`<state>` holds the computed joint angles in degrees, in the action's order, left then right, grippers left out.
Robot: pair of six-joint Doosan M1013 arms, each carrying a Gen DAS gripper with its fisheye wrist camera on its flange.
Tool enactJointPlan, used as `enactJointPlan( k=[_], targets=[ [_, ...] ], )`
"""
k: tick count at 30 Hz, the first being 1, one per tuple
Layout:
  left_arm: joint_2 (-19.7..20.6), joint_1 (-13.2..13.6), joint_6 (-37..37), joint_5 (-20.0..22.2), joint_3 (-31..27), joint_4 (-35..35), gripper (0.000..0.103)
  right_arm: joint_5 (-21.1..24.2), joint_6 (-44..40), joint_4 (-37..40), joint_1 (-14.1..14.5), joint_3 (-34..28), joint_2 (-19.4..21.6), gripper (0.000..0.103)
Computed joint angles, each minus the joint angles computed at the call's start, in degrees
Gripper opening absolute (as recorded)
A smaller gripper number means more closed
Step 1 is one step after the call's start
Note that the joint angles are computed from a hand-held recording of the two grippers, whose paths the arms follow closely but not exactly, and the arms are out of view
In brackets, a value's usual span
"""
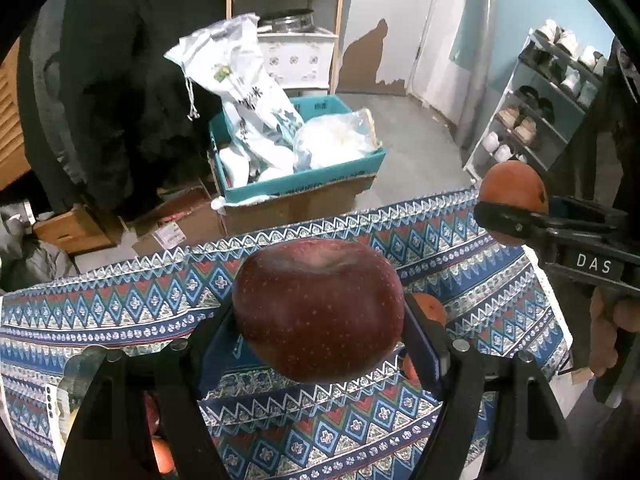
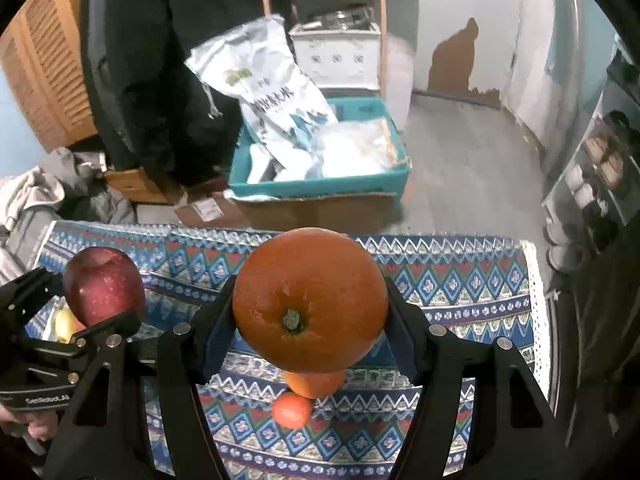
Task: Organize fruits
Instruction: 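Lift and carry the red apple and tangerine over the glass bowl with both tools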
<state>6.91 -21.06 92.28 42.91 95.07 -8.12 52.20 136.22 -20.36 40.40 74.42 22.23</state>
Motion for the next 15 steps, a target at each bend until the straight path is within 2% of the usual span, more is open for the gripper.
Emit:
enactJointPlan(
  k=[15],
  targets=[
    [-4.94,1.52,1.66,-1.27,1.69,-1.96,0.078,-3.83,-2.0,-2.03,2.75,-1.23,-1.36,0.067]
  ],
)
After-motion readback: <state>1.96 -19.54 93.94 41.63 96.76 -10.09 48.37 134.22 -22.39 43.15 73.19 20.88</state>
